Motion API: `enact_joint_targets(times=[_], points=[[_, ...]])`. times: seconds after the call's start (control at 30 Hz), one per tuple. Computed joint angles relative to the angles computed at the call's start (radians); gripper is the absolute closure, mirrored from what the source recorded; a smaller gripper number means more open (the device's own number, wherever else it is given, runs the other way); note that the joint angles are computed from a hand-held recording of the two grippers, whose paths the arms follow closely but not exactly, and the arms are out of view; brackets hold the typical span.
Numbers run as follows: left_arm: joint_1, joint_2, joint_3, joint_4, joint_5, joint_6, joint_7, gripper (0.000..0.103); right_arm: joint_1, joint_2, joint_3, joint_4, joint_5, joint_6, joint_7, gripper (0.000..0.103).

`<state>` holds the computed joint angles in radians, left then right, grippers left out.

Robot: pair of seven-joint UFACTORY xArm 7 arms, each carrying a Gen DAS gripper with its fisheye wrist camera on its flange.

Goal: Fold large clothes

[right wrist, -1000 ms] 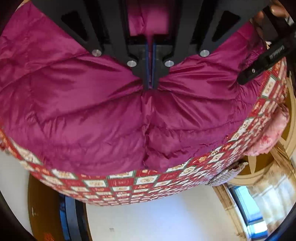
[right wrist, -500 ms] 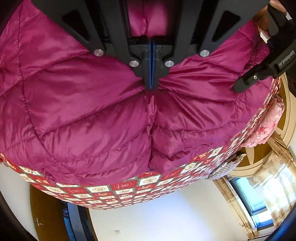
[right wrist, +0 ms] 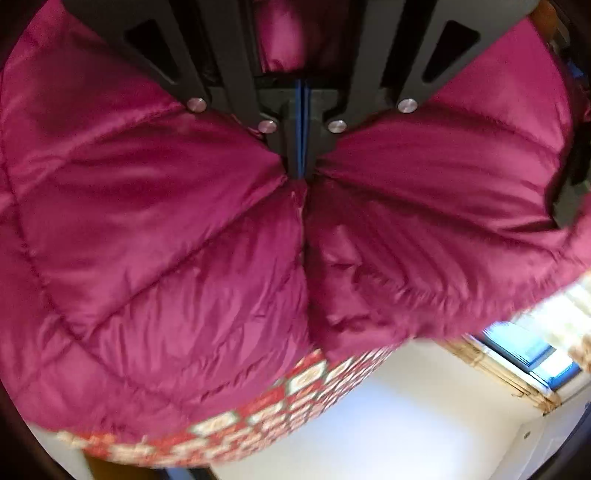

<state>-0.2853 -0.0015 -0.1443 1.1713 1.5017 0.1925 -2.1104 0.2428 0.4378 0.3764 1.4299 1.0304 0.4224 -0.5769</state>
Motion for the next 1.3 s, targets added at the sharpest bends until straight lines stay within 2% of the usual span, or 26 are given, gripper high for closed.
enact_joint_targets(times=[0.07, 0.2, 0.3, 0.37, 0.43, 0.5, 0.6, 0.73, 0.83, 0.97, 1.07, 1.13, 1.17, 1.2, 1.27, 1.3], points=[[-0.009, -0.016, -0.009, -0.003, -0.068, 0.032, 0.127, 0.087, 0.006, 0.027, 0.021, 0.04, 0.003, 0.065, 0.001, 0.103], [-0.012, -0.05, -0.024, -0.041, -0.163, 0.091, 0.278, 0.087, 0.026, 0.095, 0.057, 0.129, 0.022, 0.203, -0.03, 0.103], [0.006, -0.065, -0.027, -0.059, -0.182, 0.082, 0.327, 0.087, 0.026, 0.084, 0.049, 0.127, 0.038, 0.235, -0.074, 0.103], [0.002, -0.045, -0.044, -0.036, -0.203, 0.117, 0.367, 0.087, -0.003, 0.053, 0.047, 0.098, 0.082, 0.265, -0.127, 0.102], [-0.012, -0.005, -0.048, 0.0, -0.229, 0.137, 0.419, 0.087, -0.032, -0.01, 0.028, 0.038, 0.141, 0.267, -0.196, 0.1], [-0.033, 0.054, -0.042, 0.052, -0.269, 0.142, 0.492, 0.087, -0.054, -0.073, 0.0, -0.02, 0.2, 0.259, -0.258, 0.092], [-0.083, 0.147, -0.031, 0.131, -0.35, 0.184, 0.616, 0.087, -0.081, -0.164, -0.061, -0.105, 0.273, 0.234, -0.314, 0.092], [-0.145, 0.251, -0.013, 0.221, -0.418, 0.234, 0.738, 0.087, -0.093, -0.237, -0.15, -0.189, 0.324, 0.194, -0.332, 0.092], [-0.193, 0.306, 0.006, 0.278, -0.45, 0.284, 0.813, 0.087, -0.1, -0.259, -0.191, -0.221, 0.337, 0.19, -0.329, 0.092], [-0.252, 0.366, 0.041, 0.339, -0.479, 0.327, 0.88, 0.087, -0.099, -0.283, -0.207, -0.259, 0.363, 0.175, -0.343, 0.091], [-0.295, 0.415, 0.066, 0.385, -0.502, 0.358, 0.942, 0.086, -0.094, -0.286, -0.221, -0.248, 0.339, 0.185, -0.321, 0.089], [-0.32, 0.439, 0.086, 0.406, -0.512, 0.365, 0.968, 0.085, -0.097, -0.269, -0.226, -0.222, 0.324, 0.186, -0.317, 0.084], [-0.331, 0.451, 0.095, 0.418, -0.522, 0.368, 0.983, 0.084, -0.1, -0.265, -0.227, -0.215, 0.327, 0.183, -0.331, 0.076], [-0.344, 0.47, 0.104, 0.437, -0.53, 0.373, 1.0, 0.083, -0.104, -0.26, -0.226, -0.212, 0.337, 0.174, -0.354, 0.064], [-0.371, 0.493, 0.129, 0.457, -0.531, 0.375, 1.022, 0.082, -0.106, -0.213, -0.219, -0.171, 0.365, 0.146, -0.405, 0.052], [-0.383, 0.5, 0.142, 0.462, -0.531, 0.374, 1.028, 0.082, -0.11, -0.207, -0.214, -0.16, 0.372, 0.142, -0.422, 0.052]])
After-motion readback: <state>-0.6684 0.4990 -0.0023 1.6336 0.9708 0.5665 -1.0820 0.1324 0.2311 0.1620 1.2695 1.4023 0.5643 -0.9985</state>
